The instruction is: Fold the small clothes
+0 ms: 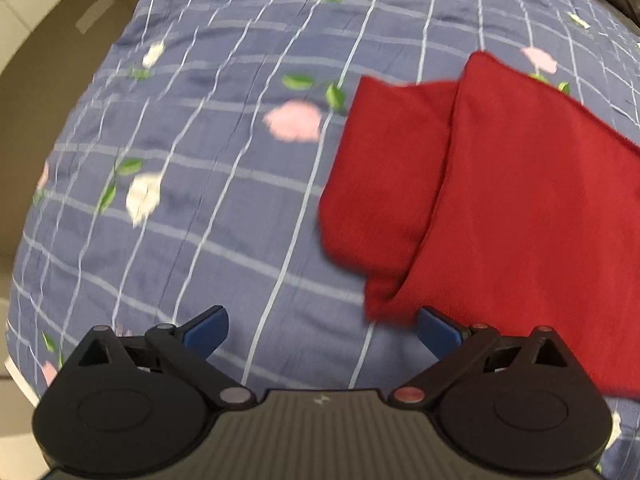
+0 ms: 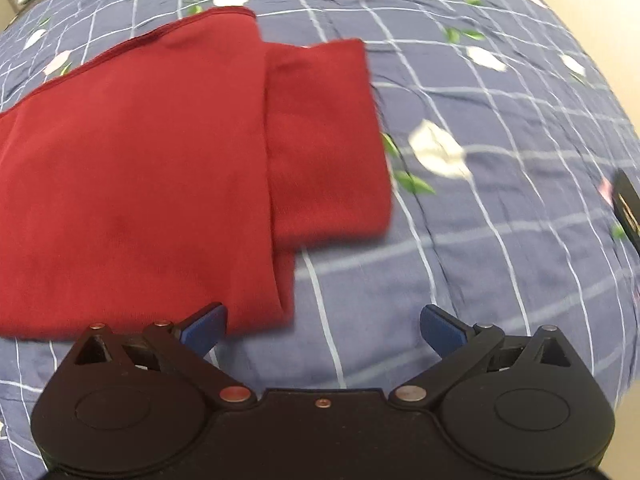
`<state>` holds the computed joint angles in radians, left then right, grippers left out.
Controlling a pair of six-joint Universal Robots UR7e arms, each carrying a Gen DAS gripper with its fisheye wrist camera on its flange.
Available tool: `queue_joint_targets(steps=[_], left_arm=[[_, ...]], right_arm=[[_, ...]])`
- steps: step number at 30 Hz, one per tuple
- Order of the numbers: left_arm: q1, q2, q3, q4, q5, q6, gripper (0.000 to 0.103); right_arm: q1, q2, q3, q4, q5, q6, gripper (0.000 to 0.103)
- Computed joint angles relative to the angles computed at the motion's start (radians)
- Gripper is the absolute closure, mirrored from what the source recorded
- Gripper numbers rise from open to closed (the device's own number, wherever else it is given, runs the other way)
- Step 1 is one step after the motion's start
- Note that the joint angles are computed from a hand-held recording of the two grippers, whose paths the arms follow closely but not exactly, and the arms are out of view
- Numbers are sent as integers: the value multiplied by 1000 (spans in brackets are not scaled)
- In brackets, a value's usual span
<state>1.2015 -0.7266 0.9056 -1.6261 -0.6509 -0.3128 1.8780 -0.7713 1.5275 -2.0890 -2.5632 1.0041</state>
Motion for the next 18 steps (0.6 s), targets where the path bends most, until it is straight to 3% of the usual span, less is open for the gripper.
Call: queue_joint_targets(steps=[5,8,11,18], left_arm=[[23,-17,-3,60,-42,-1,1],[32,-26,-1,79,-55,35,1],[35,-40,15,75,-62,83,1],[47,-60,38,82,-112,135,1]], right_arm=[[36,31,-46,206,18,124,1],[55,60,-97,313,80,185,1],[68,98,-141,355,138,164,1],[101,207,-255,357,187,-3,1]])
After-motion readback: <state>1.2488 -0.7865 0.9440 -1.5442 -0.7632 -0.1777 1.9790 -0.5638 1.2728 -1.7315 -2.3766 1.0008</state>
